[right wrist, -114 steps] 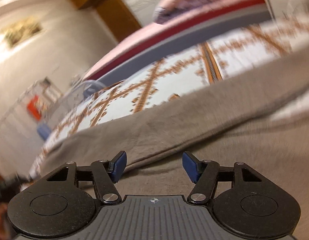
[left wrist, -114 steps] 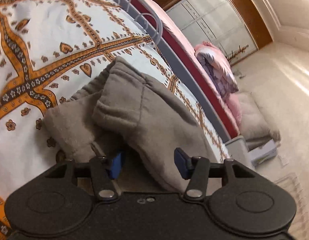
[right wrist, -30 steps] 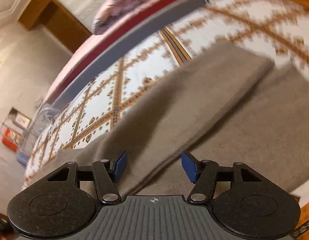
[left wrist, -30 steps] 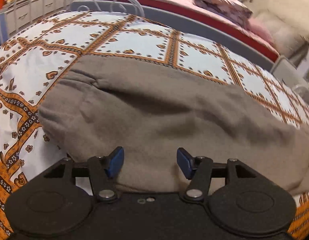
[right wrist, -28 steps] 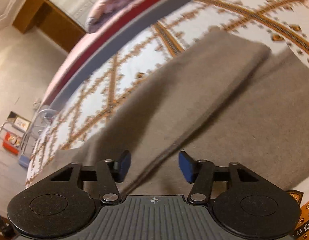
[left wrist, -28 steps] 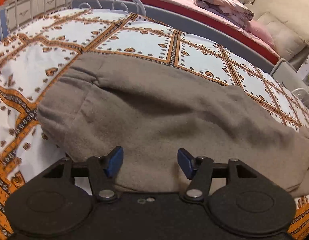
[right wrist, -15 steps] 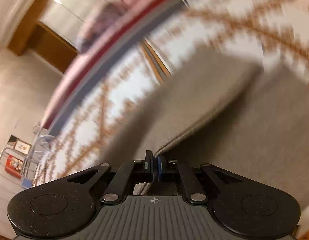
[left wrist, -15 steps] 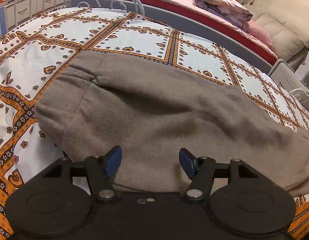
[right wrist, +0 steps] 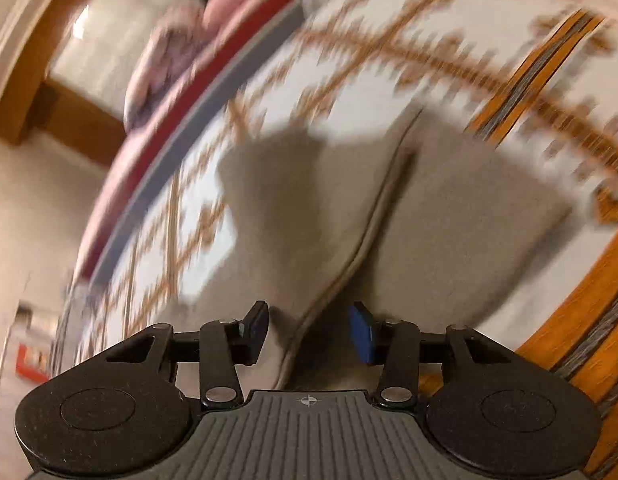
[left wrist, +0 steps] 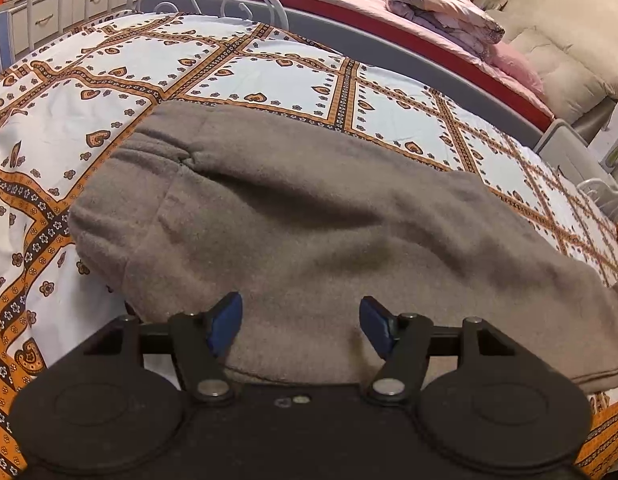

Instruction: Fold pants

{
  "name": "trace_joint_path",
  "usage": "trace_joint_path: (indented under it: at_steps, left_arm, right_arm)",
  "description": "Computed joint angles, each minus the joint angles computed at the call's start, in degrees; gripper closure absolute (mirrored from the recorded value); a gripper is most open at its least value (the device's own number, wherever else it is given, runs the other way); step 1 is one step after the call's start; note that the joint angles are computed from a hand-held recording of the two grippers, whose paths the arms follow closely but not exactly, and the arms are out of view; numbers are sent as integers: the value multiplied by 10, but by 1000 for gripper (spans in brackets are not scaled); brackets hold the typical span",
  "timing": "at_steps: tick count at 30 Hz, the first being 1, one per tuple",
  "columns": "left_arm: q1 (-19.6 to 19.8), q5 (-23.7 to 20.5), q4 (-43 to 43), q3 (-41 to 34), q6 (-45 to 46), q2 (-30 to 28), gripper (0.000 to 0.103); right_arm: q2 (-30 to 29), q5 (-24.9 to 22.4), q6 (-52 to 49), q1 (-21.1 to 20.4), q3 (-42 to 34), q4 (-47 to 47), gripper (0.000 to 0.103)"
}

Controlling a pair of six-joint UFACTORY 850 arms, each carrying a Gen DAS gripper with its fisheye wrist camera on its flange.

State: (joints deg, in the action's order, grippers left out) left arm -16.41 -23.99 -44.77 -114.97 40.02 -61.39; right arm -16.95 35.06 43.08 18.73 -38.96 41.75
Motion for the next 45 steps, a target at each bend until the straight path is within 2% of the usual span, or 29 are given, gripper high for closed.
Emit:
trace_joint_path:
  at_steps: [2,5,8,10,11,12,13,14,18,21,22,23,24,25,27,30,33,35,38,39,41,42,45]
  left_arm:
    - [1,-3,-6,-3,1,-2,46]
    - [0,-2,1,-4,-3,-2,45]
    - [-1,2,3,-1,-3,-1,44]
    - [-1,2,-4,1,2,0,44]
    - [-1,2,-8,2,6,1,44]
    - [0,2,-12,3,11,1,44]
    - [0,2,-15,4,15,1,44]
    - [1,2,-18,6,20,2,44]
    - [3,0,-39,12,47,5,44]
    - [4,-4,-46,12,58,4,44]
    - [5,-5,-47,10,59,3,44]
    - [5,-8,-47,8,58,2,44]
    - [5,-8,-47,6,57,1,44]
    - [5,-9,-46,5,54,1,44]
    - [4,-5,-41,6,47,2,44]
    - [2,-1,-35,9,43,4,44]
    - [5,-5,-49,11,58,4,44]
    - [7,-9,-58,11,67,4,44]
    - [7,-11,-62,11,73,4,44]
    - [7,-9,-62,13,73,5,44]
    - [7,-6,-69,17,84,9,45]
    - [7,-3,-72,20,91,12,46]
    - [7,39,-121,52,153,33,47]
  right_arm:
    - [11,30,9,-10,20,7,58]
    - [2,17,34,-42,21,-24,58]
    - [-20,29,107,-77,19,-110,58]
    - [-31,35,107,-89,12,-134,58]
    - [-33,27,92,-93,6,-135,69]
    - [-32,5,53,-95,-4,-120,86]
    - [-30,-18,2,-92,-12,-89,98]
    - [-26,-17,-39,-85,-14,-61,98]
    - [39,69,-151,-36,34,30,98]
    - [95,77,-210,-8,84,118,98]
    - [103,62,-209,-6,95,133,98]
    - [105,24,-209,-11,101,147,98]
    - [102,-17,-186,-25,105,137,98]
    - [100,-36,-139,-36,111,104,98]
    - [96,-27,-99,-45,120,61,98]
    - [102,-4,-139,-31,125,91,98]
    - [122,66,-141,-8,141,98,98]
    - [125,37,-186,-3,135,140,98]
    - [96,-59,-179,-43,114,128,98]
    - [92,-59,-164,-47,116,116,98]
    - [106,-31,-119,-41,133,99,94]
    - [117,-13,-128,-29,141,127,93]
    - [139,48,-252,16,141,231,92]
